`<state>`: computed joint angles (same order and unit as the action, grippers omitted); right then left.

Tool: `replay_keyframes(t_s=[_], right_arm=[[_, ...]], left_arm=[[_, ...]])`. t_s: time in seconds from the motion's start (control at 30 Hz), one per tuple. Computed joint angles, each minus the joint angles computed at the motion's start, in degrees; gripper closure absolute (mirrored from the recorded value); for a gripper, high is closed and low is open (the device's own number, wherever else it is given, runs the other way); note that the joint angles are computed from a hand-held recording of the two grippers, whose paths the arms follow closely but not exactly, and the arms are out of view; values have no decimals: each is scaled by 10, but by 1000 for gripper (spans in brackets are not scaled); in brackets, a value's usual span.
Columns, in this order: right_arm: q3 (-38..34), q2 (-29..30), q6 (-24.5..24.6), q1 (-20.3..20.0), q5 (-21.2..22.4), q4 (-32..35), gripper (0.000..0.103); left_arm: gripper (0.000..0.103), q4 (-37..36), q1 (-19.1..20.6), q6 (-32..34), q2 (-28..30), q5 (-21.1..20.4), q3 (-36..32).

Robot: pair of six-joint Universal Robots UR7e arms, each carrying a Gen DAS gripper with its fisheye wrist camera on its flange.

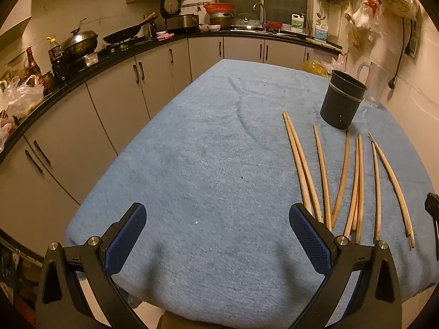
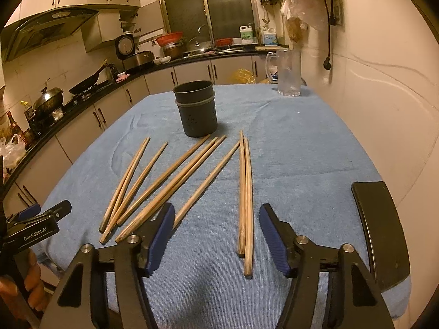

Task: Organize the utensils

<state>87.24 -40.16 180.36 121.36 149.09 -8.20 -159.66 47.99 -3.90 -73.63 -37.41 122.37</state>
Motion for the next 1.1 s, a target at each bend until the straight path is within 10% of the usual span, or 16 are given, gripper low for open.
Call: replay_keyframes(t_s=[0.17,0.47,0.8,1.1], right_arm=[[-12,-15,24,-10,-31,56,55],[-87,-25,104,-55,-77,223,70],[-235,36,185,-134,-162,416,91],[-300,74,188,-152,-157,459,92]], left_arm=[[6,52,12,16,0,-43,-35],[50,185,32,11,33,-121,-128],[57,308,62,-10,105,-189,-258],[69,381,84,-32,195,-208,-375]])
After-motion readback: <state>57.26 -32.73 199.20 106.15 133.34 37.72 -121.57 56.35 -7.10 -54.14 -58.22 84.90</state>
